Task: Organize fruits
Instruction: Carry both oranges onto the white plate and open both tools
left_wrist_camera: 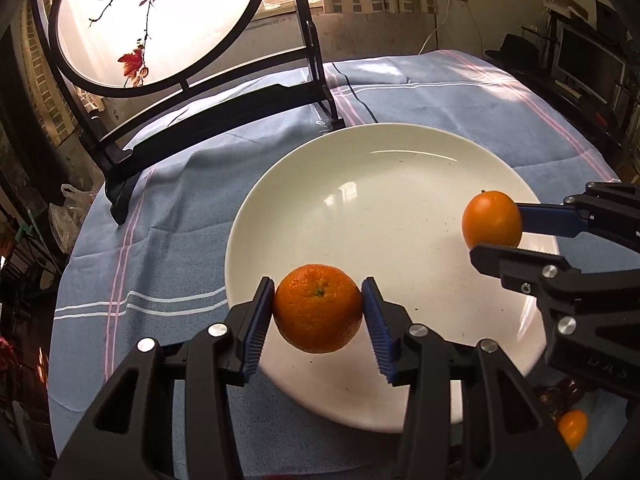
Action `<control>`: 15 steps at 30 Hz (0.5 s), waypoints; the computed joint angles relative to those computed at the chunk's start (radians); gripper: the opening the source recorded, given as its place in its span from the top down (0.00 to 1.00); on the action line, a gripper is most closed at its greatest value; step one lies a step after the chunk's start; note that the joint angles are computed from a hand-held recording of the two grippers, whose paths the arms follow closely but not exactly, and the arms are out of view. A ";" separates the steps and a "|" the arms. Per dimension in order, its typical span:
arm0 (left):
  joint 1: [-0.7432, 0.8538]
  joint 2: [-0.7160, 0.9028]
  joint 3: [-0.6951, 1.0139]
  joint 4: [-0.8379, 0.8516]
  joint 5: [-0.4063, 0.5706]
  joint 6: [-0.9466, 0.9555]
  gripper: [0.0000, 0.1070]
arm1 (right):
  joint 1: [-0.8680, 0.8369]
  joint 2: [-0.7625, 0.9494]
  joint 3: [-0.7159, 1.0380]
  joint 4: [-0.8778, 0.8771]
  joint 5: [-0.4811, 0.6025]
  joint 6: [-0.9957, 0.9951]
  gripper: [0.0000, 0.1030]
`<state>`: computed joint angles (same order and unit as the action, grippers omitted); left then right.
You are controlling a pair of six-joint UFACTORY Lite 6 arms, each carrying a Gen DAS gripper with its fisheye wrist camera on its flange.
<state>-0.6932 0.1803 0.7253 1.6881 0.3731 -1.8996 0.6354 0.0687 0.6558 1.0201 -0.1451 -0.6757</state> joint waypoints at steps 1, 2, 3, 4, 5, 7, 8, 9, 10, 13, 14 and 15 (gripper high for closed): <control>-0.001 0.006 -0.001 0.023 0.015 -0.027 0.54 | 0.006 0.001 0.002 0.021 -0.013 -0.015 0.51; -0.007 0.004 -0.006 0.044 0.037 -0.056 0.50 | 0.013 -0.010 -0.004 0.023 -0.029 -0.013 0.48; -0.012 -0.004 -0.014 0.062 0.055 -0.080 0.40 | 0.023 -0.028 -0.015 0.043 -0.049 -0.027 0.45; -0.018 -0.016 -0.024 0.076 0.071 -0.099 0.33 | 0.028 -0.046 -0.021 0.080 -0.054 -0.060 0.45; -0.022 -0.031 -0.034 0.084 0.082 -0.111 0.32 | 0.031 -0.071 -0.036 0.100 -0.053 -0.076 0.45; -0.032 -0.064 -0.050 0.070 0.088 -0.100 0.32 | 0.045 -0.127 -0.068 0.177 -0.059 -0.140 0.45; -0.040 -0.085 -0.061 0.062 0.093 -0.097 0.31 | 0.056 -0.158 -0.084 0.249 -0.064 -0.204 0.45; -0.053 -0.105 -0.074 0.053 0.107 -0.097 0.28 | 0.068 -0.193 -0.105 0.317 -0.069 -0.265 0.45; -0.064 -0.126 -0.089 0.047 0.118 -0.098 0.25 | 0.087 -0.232 -0.129 0.381 -0.084 -0.320 0.45; -0.109 -0.197 -0.137 0.011 0.146 -0.087 0.25 | 0.152 -0.351 -0.199 0.601 -0.129 -0.504 0.45; -0.125 -0.224 -0.153 -0.009 0.154 -0.075 0.25 | 0.183 -0.394 -0.224 0.663 -0.154 -0.548 0.45; -0.142 -0.249 -0.169 -0.030 0.161 -0.061 0.25 | 0.222 -0.441 -0.249 0.730 -0.186 -0.594 0.45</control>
